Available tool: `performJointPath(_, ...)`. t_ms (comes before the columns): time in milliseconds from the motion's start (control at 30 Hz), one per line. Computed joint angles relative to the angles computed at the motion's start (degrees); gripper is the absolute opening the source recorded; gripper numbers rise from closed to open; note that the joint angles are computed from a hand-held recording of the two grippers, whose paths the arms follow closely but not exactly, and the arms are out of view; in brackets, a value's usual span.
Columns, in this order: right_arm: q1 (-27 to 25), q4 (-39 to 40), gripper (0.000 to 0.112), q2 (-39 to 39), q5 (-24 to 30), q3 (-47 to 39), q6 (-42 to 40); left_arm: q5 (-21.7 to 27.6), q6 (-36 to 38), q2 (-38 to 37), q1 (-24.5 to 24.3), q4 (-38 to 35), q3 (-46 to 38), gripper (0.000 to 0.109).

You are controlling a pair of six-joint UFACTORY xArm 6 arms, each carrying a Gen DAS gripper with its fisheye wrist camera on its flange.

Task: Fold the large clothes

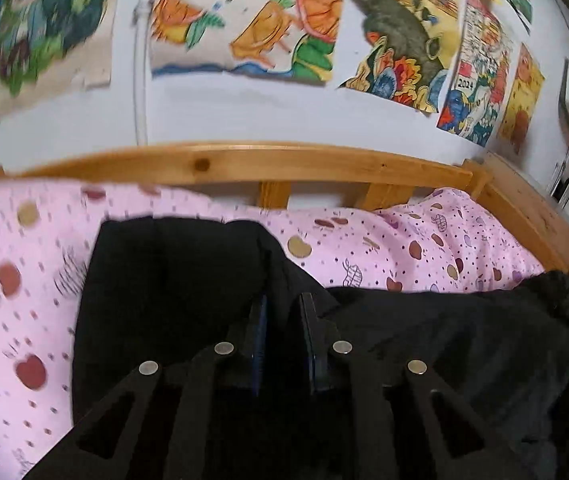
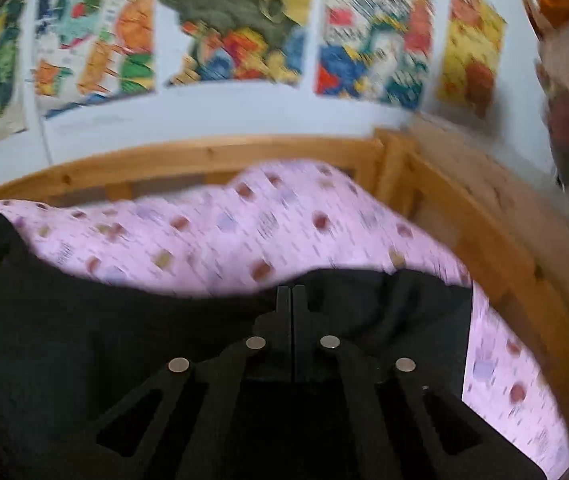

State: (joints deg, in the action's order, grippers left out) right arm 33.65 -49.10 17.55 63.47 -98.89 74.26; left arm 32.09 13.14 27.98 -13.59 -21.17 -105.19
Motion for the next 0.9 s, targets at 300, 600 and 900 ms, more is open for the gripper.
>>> performJointPath(300,-1.5,-2.5,0.0,-6.9,-9.2,12.7,10.7,5.0,6.3,0.8,2.5,-13.9,-0.3,0.016)
performJointPath(600,-1.4,-2.3,0.0,-5.3,-23.9,6.7,-0.8,3.9,28.3,-5.3,0.3,-31.6,3.2,0.016)
performJointPath(900,-1.9,19.6,0.0,-2.9,-31.5,9.1,-23.8,21.1,39.0,-4.1,-0.3,-27.9,0.9,0.016)
